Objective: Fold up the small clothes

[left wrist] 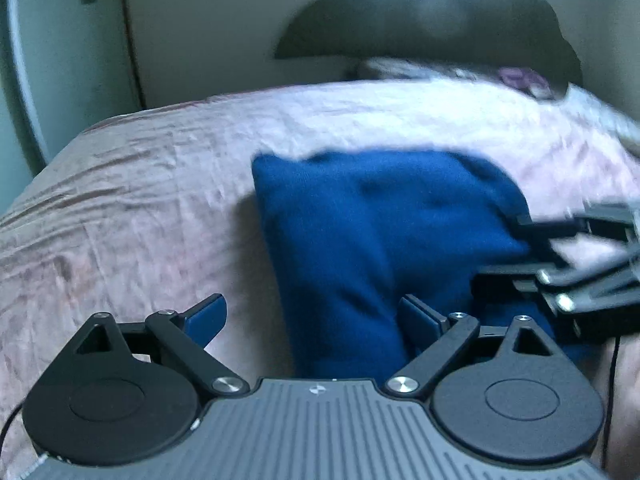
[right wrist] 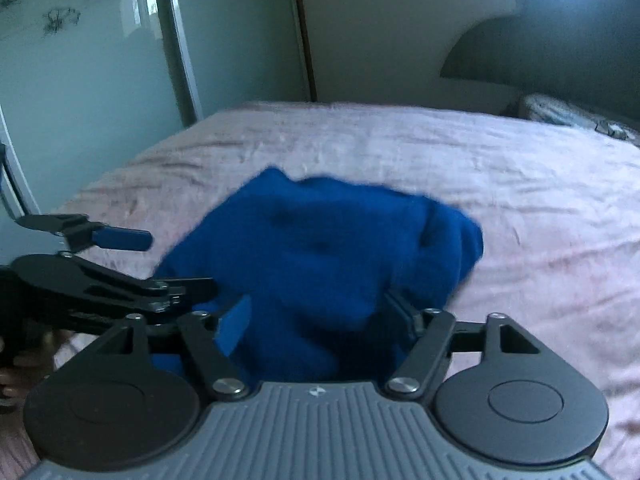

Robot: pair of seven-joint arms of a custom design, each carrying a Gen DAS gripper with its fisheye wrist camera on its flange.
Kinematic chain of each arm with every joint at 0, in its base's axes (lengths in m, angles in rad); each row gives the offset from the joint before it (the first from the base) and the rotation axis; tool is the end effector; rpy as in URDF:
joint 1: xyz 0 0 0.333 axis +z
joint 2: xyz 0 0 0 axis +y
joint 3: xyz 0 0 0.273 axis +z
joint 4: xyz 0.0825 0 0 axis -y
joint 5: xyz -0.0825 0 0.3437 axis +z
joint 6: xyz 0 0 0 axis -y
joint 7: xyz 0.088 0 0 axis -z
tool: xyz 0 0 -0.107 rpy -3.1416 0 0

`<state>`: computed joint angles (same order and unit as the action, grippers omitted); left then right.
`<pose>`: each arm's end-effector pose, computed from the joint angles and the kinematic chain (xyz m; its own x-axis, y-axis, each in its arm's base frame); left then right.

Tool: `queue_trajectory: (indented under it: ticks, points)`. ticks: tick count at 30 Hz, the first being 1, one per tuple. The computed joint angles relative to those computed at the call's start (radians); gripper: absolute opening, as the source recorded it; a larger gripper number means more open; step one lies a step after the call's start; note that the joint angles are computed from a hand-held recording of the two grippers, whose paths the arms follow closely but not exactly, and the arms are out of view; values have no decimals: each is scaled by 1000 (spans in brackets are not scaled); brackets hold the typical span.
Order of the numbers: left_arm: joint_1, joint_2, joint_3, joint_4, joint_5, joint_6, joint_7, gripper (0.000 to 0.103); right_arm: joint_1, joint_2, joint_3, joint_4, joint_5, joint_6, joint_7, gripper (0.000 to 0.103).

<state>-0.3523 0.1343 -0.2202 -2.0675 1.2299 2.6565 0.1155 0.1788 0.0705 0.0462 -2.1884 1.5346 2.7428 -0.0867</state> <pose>0.4574 -0.3230 0.3864 -0.0628 -0.9933 -0.0968 -0.6556 0.1142 -0.7465 0.5185 0.0780 0.3617 0.5692 -0.8072 -0.1561 -0.5639 -0.2452 -0.7886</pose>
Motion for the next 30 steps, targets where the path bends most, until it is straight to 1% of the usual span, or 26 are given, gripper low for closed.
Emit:
queue_trajectory:
  ticks: [1, 2, 4, 5, 6, 7, 8, 9, 10, 12, 13, 14, 16, 17, 18, 19, 20, 21, 22, 23, 24, 25, 26, 27, 29, 30]
  points:
    - [-9, -12, -2, -17, 39, -9, -14, 94, 4, -8, 4, -11, 29, 16, -43, 73]
    - [-15, -25, -3, -31, 84, -18, -38, 94, 2, -22, 1, -22, 45, 3, -58, 73]
    - [-10, -51, -3, -47, 152, -16, -69, 94, -17, -44, -20, -31, 96, -69, -56, 73]
    - [-1, -57, -2, -48, 162, -4, -77, 95, -29, -43, -32, -24, 126, -98, -41, 75]
    - [12, -58, 1, -44, 163, 17, -81, 95, -39, -33, -41, -12, 147, -108, -15, 77]
    - [29, -56, 8, -38, 148, 53, -79, 96, -48, -14, -47, 7, 155, -100, 30, 80]
    - [47, -49, 16, -33, 128, 96, -73, 97, -55, 5, -49, 24, 151, -88, 74, 80]
    - [62, -38, 22, -27, 110, 137, -70, 97, -67, 29, -55, 40, 134, -96, 127, 80]
    - [80, -19, 30, -17, 76, 185, -55, 97, -87, 55, -63, 56, 100, -142, 195, 80]
    - [108, 17, 43, -5, 7, 266, -15, 97, -137, 102, -72, 81, 51, -274, 310, 80]
    - [119, 35, 50, -1, -23, 315, -6, 98, -163, 125, -72, 93, 58, -345, 334, 81]
    - [130, 56, 58, 8, -49, 368, -1, 98, -184, 144, -68, 103, 75, -397, 337, 81]
    - [135, 91, 74, 27, -93, 431, 15, 97, -213, 189, -57, 147, 82, -465, 349, 81]
    - [138, 110, 81, 38, -117, 467, 27, 95, -225, 211, -50, 172, 73, -497, 364, 81]
    - [156, 130, 70, 44, -164, 501, 63, 93, -236, 238, -42, 204, 59, -533, 378, 81]
    - [204, 150, 25, 52, -199, 521, 96, 86, -246, 265, -33, 237, 40, -567, 382, 82]
    - [235, 168, -6, 42, -304, 558, 187, 79, -250, 288, -23, 269, 18, -585, 387, 82]
    - [232, 176, -3, 36, -348, 579, 214, 76, -250, 299, -13, 289, 3, -586, 387, 82]
    - [202, 175, 36, 37, -323, 593, 171, 71, -248, 310, -3, 308, -11, -582, 391, 82]
    - [166, 171, 77, 32, -322, 608, 164, 64, -248, 315, 6, 318, -14, -573, 400, 81]
    - [114, 162, 135, 23, -310, 622, 148, 59, -248, 318, 14, 322, -13, -564, 407, 79]
    - [57, 153, 200, 15, -299, 637, 125, 50, -243, 314, 20, 318, -11, -540, 413, 65]
    - [34, 147, 231, 4, -305, 659, 121, 38, -236, 302, 22, 303, -14, -505, 423, 41]
    - [43, 144, 226, -3, -322, 674, 132, 36, -229, 299, 24, 296, -10, -472, 437, 33]
    - [102, 140, 165, -8, -354, 668, 164, 30, -238, 291, 31, 277, 26, -472, 450, 31]
    - [119, 135, 146, -10, -368, 663, 181, 29, -235, 281, 33, 268, 38, -462, 454, 31]
